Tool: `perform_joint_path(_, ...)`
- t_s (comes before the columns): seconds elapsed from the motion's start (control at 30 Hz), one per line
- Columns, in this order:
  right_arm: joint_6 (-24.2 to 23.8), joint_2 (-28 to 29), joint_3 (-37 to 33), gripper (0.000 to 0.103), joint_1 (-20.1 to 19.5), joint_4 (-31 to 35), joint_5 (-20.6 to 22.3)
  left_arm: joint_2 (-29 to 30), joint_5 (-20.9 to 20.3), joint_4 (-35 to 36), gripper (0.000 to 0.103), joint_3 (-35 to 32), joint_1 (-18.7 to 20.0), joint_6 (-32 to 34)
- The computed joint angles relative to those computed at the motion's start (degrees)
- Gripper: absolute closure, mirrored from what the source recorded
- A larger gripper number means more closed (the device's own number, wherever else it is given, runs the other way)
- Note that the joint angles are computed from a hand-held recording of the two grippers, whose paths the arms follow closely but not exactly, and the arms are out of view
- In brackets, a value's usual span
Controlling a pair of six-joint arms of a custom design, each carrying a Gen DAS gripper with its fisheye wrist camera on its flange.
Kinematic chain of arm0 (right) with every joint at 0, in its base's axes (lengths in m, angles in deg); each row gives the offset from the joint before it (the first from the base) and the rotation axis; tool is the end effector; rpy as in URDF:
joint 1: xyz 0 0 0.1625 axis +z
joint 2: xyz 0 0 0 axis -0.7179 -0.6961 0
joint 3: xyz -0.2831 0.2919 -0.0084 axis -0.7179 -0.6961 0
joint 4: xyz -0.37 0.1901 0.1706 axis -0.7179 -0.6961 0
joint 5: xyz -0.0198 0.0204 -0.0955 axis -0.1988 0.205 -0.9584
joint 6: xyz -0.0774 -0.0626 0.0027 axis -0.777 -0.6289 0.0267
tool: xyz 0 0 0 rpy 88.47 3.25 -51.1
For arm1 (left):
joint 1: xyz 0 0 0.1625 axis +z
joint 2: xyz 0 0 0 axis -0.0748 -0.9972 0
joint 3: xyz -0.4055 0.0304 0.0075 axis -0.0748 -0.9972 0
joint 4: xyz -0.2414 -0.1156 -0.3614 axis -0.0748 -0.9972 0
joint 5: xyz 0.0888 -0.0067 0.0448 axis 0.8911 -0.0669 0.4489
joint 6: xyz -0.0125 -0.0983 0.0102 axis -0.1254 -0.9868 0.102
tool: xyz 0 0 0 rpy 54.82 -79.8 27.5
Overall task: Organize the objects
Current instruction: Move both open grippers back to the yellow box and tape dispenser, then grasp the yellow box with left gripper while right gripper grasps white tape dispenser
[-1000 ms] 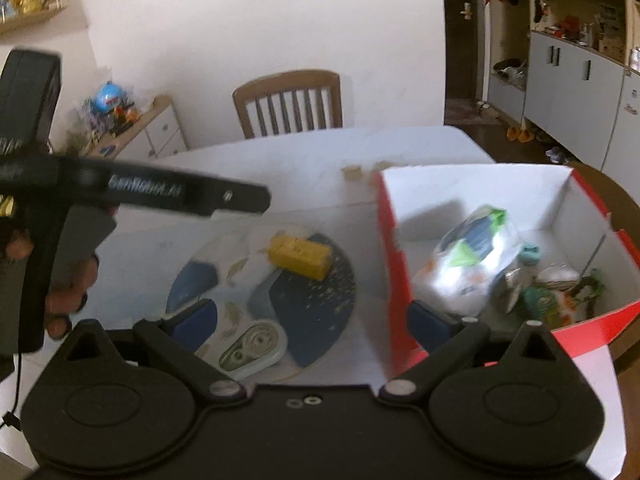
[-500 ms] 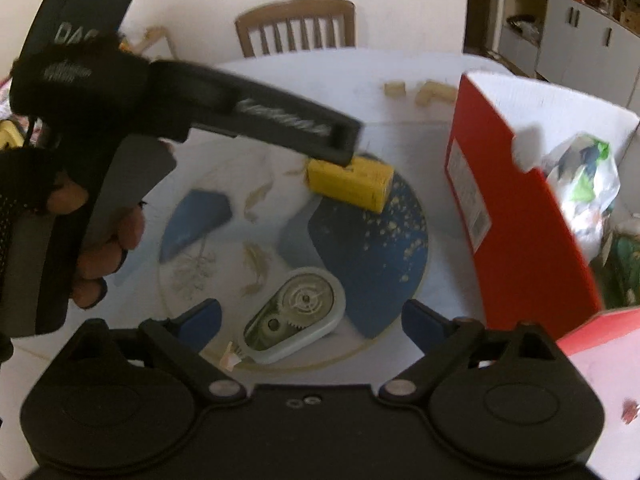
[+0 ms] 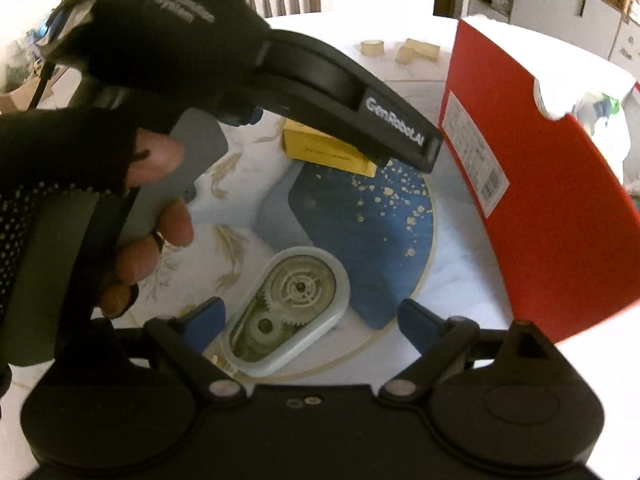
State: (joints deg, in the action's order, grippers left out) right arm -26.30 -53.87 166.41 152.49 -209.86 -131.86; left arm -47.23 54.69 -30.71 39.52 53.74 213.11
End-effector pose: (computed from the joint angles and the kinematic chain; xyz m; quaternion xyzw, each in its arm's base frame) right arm 0.1787 -0.3397 0.0238 0.1749 -0.9148 0.2062 0.3001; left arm -0.1514 -0.4845 0.0463 0.2716 0.8893 -0.2181 0.2964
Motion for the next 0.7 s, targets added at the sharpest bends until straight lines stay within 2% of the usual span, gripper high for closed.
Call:
perform_joint_path(0.23, -4.9, 3.0, -0.6, 0.01, 1.2, -3.2, -2.7, 1.7, 1.0, 1.8, 0.001, -1.6, 1.4, -2.2)
perform_joint_path(0.33, -5.8, 2.8, -0.1, 0.013, 1.1, -4.1, -2.5, 1.7, 0.8, 0.9, 0.001, -1.2, 1.6, -2.1)
perform_joint_path(0.53, -6.3, 1.8, 1.3, 0.023, 1.0, -5.6, -2.4, 0.6, 0.5, -2.4, 0.006, 0.5, 1.5, 0.1)
perform_joint_path(0.63, -6.6, 1.1, 2.1, 0.03, 1.0, -6.0, -2.3, 0.1, 0.6, -3.5, 0.015, 1.1, 1.4, 0.4)
perform_joint_path(0.7, -6.8, 0.5, 2.6, 0.039, 0.9, -6.3, -2.2, -0.4, 0.8, -4.3, 0.023, 1.5, 1.3, 0.7)
